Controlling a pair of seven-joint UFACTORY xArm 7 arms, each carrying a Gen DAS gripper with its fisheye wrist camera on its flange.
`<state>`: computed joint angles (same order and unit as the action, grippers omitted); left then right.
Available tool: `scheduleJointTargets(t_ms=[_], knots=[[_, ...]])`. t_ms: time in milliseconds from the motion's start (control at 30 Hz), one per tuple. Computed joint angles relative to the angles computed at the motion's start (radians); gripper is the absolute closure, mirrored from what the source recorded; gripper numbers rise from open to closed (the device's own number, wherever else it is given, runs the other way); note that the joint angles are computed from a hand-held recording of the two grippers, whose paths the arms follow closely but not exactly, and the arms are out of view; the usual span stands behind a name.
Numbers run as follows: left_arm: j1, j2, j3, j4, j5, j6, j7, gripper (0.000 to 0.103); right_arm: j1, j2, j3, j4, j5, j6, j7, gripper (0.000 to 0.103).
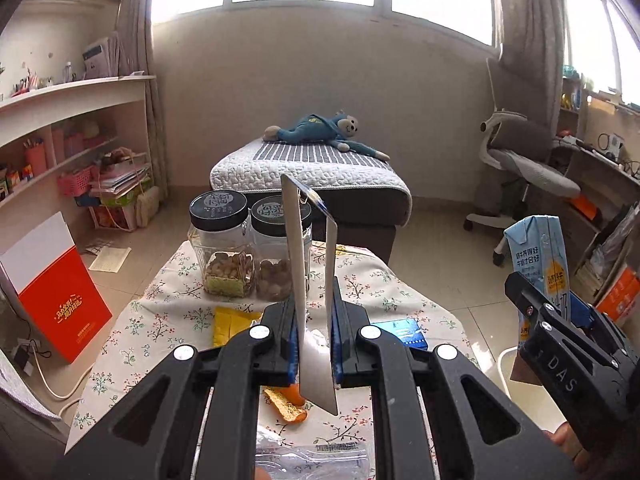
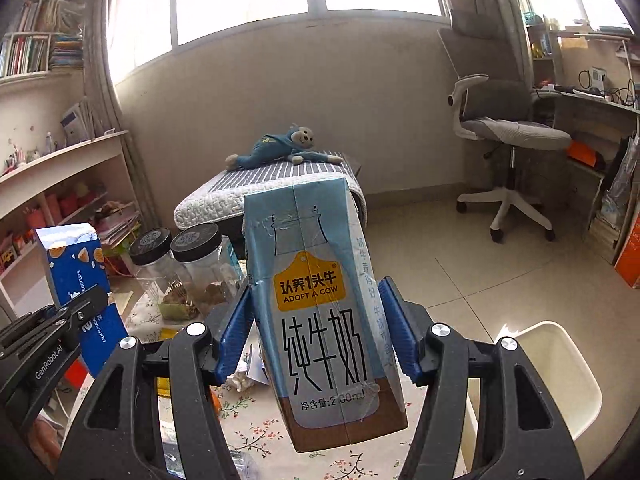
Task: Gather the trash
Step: 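Lift the milk carton with the right tool and carry it over the bin, then open the right tool to drop the carton while the left tool drops the box piece into the bin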
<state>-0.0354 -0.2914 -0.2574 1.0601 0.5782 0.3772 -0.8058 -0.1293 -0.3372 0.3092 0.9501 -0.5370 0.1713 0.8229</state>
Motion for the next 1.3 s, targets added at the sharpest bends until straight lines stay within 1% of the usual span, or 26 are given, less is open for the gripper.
scheduleJointTargets(t_ms=[67, 200, 333, 567, 733, 867, 1000, 1100, 1133, 1167, 1200, 1233, 1300], knots=[[0.01, 0.0, -0.016, 0.002, 0.025, -0.001, -0.029, 0.091, -0.026, -0.011, 0.014, -0.005, -0.023, -0.008, 0.024, 0.045], [0.015, 0.004, -0.034, 0.009, 0.066, -0.002, -0.068, 0.091, -0.048, -0.034, 0.02, -0.02, -0.034, -0.003, 0.04, 0.045], [0.003, 0.007, -0.043, 0.018, 0.085, -0.004, -0.089, 0.091, -0.074, -0.053, 0.024, -0.029, -0.039, -0.002, 0.05, 0.045], [-0.037, 0.036, -0.061, 0.059, 0.122, -0.009, -0.1, 0.091, -0.123, -0.1, 0.005, -0.063, -0.038, 0.01, 0.032, 0.045], [-0.089, 0.075, -0.055, 0.098, 0.105, -0.002, -0.092, 0.091, -0.158, -0.135, -0.034, -0.099, -0.023, 0.036, -0.01, 0.045], [-0.135, 0.121, -0.061, 0.142, 0.122, 0.011, -0.1, 0.091, -0.194, -0.162, -0.058, -0.127, -0.016, 0.073, -0.036, 0.045], [-0.202, 0.173, -0.051, 0.183, 0.125, 0.025, -0.095, 0.091, -0.22, -0.165, -0.089, -0.139, -0.009, 0.115, -0.062, 0.044], [-0.258, 0.219, -0.035, 0.22, 0.106, 0.037, -0.071, 0.091, -0.215, -0.164, -0.124, -0.148, 0.009, 0.145, -0.092, 0.043], [-0.277, 0.235, -0.029, 0.232, 0.097, 0.042, -0.063, 0.091, -0.218, -0.167, -0.132, -0.152, 0.013, 0.153, -0.094, 0.041], [-0.295, 0.252, -0.024, 0.246, 0.085, 0.047, -0.052, 0.091, -0.226, -0.168, -0.136, -0.152, 0.015, 0.166, -0.092, 0.036], [-0.314, 0.268, -0.017, 0.259, 0.071, 0.052, -0.038, 0.091, -0.243, -0.176, -0.131, -0.156, 0.007, 0.176, -0.076, 0.024], [-0.332, 0.283, -0.01, 0.269, 0.05, 0.053, -0.019, 0.091, -0.267, -0.188, -0.121, -0.162, -0.007, 0.18, -0.049, 0.018], [-0.366, 0.317, 0.001, 0.298, 0.009, 0.063, 0.019, 0.091, -0.295, -0.205, -0.123, -0.168, -0.023, 0.184, -0.023, 0.013]])
